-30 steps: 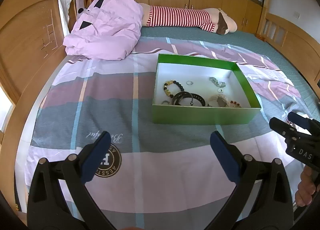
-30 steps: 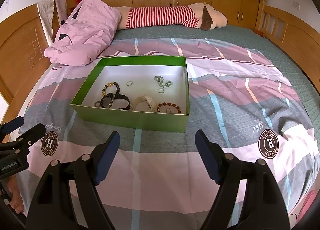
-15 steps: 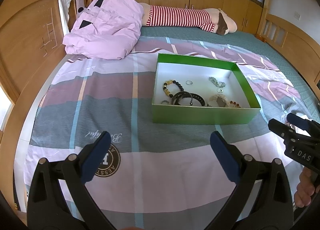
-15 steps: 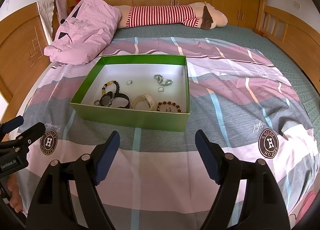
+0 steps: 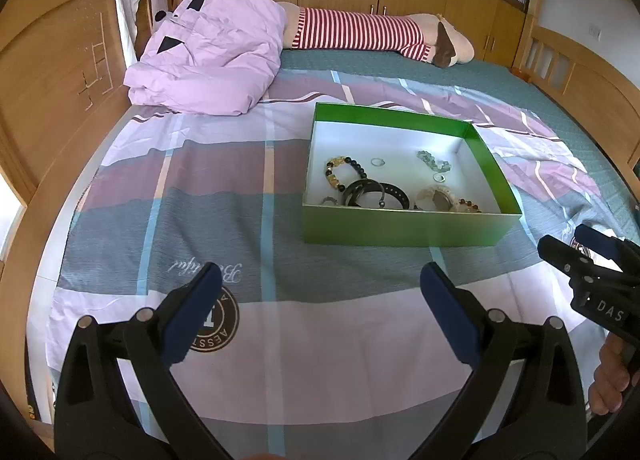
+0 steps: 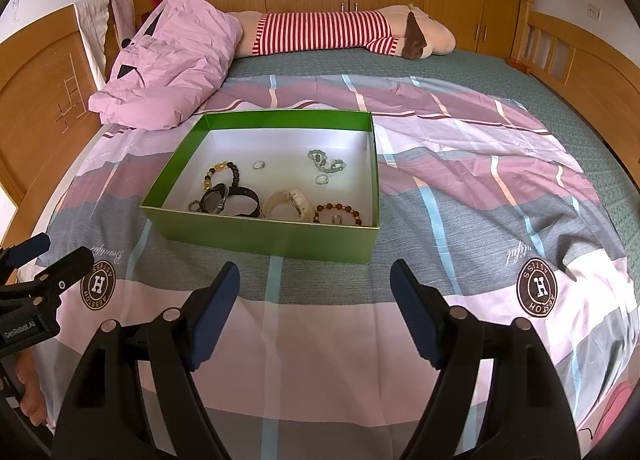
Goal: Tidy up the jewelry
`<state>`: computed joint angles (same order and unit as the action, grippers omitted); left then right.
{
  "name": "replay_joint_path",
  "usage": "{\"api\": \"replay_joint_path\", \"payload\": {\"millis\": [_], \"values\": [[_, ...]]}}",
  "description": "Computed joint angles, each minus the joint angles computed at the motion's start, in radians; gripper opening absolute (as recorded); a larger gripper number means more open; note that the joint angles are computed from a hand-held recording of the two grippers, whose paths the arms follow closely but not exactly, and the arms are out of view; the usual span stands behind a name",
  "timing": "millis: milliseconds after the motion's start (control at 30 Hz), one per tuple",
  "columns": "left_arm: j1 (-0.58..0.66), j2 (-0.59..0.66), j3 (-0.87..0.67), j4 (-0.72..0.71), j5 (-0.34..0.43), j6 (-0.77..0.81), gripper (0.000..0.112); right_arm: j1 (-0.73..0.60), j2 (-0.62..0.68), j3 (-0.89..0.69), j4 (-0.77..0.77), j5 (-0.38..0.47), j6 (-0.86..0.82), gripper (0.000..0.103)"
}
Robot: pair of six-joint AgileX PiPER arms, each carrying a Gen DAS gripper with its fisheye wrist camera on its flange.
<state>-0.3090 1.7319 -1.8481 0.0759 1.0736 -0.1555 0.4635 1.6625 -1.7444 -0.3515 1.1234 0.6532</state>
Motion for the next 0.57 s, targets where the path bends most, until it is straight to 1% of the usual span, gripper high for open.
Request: {"api": "replay_joint_path", "payload": {"millis": [567], "values": [[0.005,0.009,-0.003,-0.008,0.009,-0.002,0.101,0.001,0.009,-0.017,0.008,0.014,-0.019,0.078]]}}
